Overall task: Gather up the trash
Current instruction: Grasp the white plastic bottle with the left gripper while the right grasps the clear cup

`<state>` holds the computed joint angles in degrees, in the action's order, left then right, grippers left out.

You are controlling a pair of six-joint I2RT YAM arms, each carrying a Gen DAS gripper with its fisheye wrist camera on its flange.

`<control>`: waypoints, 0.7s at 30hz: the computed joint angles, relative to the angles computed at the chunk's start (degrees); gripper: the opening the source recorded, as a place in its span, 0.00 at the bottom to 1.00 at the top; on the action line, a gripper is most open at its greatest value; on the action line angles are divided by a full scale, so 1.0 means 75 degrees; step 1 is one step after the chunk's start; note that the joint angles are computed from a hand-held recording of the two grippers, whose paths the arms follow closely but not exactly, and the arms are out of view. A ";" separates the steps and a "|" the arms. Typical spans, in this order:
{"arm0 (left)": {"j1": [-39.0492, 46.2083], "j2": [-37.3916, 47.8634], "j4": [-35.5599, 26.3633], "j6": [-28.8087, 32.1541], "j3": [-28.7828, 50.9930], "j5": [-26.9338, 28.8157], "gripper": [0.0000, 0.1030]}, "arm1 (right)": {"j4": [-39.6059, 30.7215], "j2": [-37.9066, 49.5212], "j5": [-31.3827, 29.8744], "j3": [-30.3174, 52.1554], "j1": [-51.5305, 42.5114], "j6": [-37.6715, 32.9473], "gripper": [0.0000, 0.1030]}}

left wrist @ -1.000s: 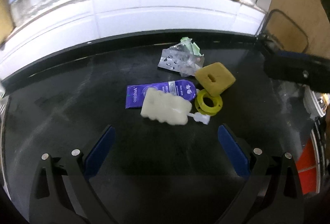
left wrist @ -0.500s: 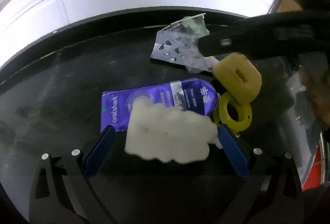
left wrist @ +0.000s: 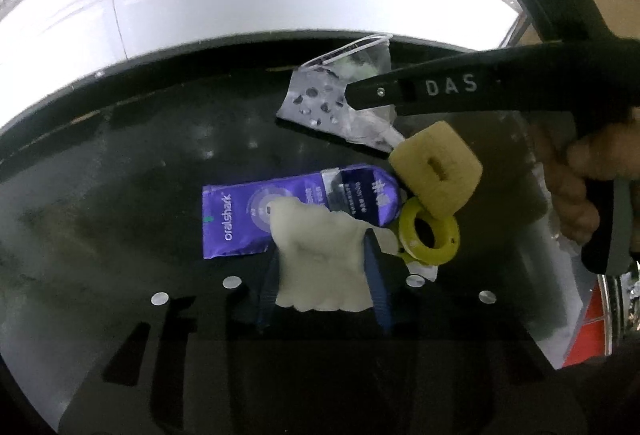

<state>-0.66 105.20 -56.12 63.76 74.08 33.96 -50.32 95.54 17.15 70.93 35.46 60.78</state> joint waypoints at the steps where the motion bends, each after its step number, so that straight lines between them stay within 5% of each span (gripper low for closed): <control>1: 0.0048 -0.0031 -0.0181 0.0000 0.0124 0.0020 0.37 | -0.0058 -0.0094 0.0058 0.0017 0.0054 0.0093 0.31; 15: 0.1043 -0.1320 -0.0956 0.0027 0.0526 -0.0062 0.37 | -0.2243 -0.0485 0.1393 0.1739 0.1885 0.1859 0.31; 21: 0.2101 -0.1628 -0.1408 0.0723 0.0536 -0.0111 0.37 | -0.3231 0.0006 0.1692 0.2743 0.3118 0.2919 0.31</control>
<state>15.09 92.99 -66.67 69.19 78.10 33.12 -74.55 95.59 29.84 91.50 58.85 82.67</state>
